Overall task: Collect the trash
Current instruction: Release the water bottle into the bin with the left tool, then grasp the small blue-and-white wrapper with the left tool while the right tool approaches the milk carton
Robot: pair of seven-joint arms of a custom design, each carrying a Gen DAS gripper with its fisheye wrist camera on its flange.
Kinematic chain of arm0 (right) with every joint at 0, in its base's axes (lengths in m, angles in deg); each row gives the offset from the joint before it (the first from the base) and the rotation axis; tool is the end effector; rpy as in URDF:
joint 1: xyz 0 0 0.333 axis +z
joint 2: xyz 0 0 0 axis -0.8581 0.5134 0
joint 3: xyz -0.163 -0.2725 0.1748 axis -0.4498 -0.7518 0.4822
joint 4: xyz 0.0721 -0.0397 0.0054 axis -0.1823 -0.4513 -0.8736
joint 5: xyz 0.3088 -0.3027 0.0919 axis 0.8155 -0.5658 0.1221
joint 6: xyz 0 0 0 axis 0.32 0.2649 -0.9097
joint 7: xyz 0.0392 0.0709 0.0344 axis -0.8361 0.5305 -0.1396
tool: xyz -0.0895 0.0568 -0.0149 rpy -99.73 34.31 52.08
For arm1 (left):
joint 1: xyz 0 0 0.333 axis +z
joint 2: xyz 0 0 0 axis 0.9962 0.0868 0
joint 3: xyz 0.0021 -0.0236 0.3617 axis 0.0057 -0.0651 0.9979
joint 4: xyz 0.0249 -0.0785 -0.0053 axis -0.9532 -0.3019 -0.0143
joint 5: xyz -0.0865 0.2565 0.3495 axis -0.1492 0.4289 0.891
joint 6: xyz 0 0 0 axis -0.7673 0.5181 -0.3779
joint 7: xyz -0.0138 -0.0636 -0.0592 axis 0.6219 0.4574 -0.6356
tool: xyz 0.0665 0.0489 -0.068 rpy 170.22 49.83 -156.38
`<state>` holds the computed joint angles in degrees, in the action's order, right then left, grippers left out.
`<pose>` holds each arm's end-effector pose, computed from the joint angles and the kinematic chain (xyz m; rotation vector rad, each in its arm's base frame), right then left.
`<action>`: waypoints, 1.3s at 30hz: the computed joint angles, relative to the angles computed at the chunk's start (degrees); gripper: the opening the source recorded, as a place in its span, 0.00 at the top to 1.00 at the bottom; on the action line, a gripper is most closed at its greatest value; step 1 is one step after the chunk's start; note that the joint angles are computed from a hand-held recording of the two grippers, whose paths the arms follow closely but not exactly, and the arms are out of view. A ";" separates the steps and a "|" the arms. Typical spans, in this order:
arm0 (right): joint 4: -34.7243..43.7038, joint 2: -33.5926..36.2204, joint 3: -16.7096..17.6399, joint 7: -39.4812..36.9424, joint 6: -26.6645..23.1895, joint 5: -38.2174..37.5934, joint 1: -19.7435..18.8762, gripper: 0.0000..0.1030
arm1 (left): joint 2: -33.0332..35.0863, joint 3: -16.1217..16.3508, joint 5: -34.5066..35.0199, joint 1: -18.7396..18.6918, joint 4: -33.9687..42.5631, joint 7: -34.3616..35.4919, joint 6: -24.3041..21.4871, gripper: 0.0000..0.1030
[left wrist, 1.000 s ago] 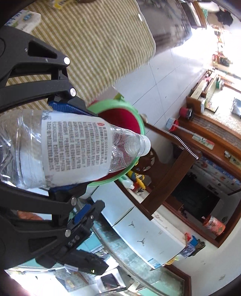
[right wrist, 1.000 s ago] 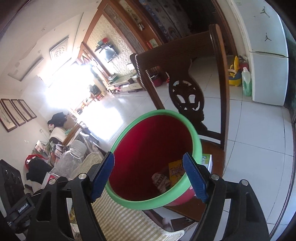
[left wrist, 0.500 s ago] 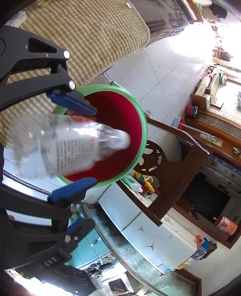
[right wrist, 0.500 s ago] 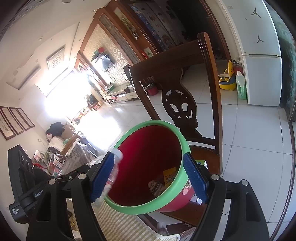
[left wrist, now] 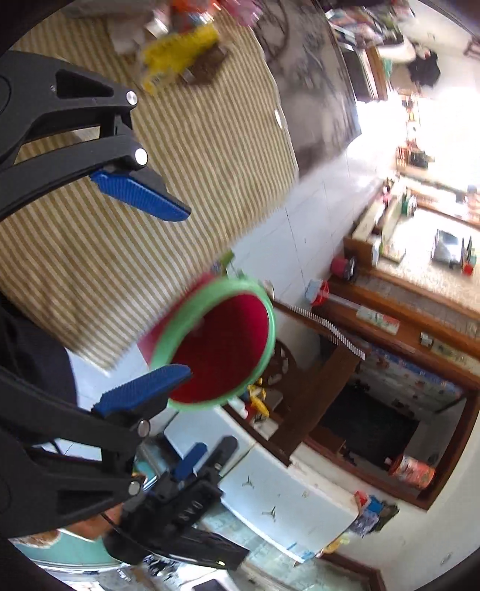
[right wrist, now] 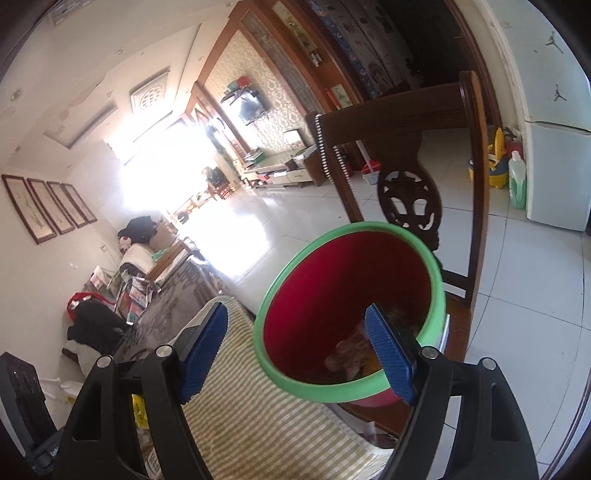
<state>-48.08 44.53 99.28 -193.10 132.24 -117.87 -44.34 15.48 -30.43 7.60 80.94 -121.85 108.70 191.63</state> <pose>0.4695 0.2353 0.5281 -0.4391 2.1870 -0.8620 0.7010 -0.2695 0.5214 0.9163 -2.6090 1.2649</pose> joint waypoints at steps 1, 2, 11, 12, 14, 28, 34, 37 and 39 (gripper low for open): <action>1.31 1.41 -0.28 -1.13 1.65 -0.37 0.06 0.27 | -0.42 0.58 0.27 0.42 -0.80 -0.34 0.51 0.25; 2.60 2.79 -0.63 -2.35 3.38 -0.66 0.19 0.27 | -0.93 1.28 0.62 0.96 -1.81 -0.78 1.17 0.25; 16.35 17.01 -4.53 -24.20 14.80 6.73 4.33 0.27 | -2.29 6.86 9.03 5.69 -7.68 -10.97 2.68 0.23; 17.88 18.51 -4.96 -26.22 15.33 8.05 5.00 0.27 | -2.14 7.05 8.68 6.55 -7.91 -12.93 1.27 0.23; 20.73 21.24 -5.81 -30.25 16.26 10.58 6.48 0.27 | -2.03 7.19 7.70 8.07 -9.11 -15.03 -0.55 0.23; 33.21 31.10 -10.30 -48.42 13.76 22.25 15.45 0.27 | -0.31 5.77 6.23 10.18 -11.79 -10.69 1.36 0.35; 36.85 34.20 -10.97 -54.59 13.22 26.80 16.70 0.27 | 0.00 5.84 3.80 11.36 -11.41 -9.08 0.26 0.60; 38.23 35.54 -11.33 -57.76 12.99 28.83 17.19 0.27 | 0.33 5.95 2.73 11.77 -11.01 -9.09 0.52 0.69; 39.38 36.44 -11.46 -60.35 12.33 30.46 17.37 0.27 | 0.40 5.96 2.01 12.01 -10.84 -9.04 0.90 0.69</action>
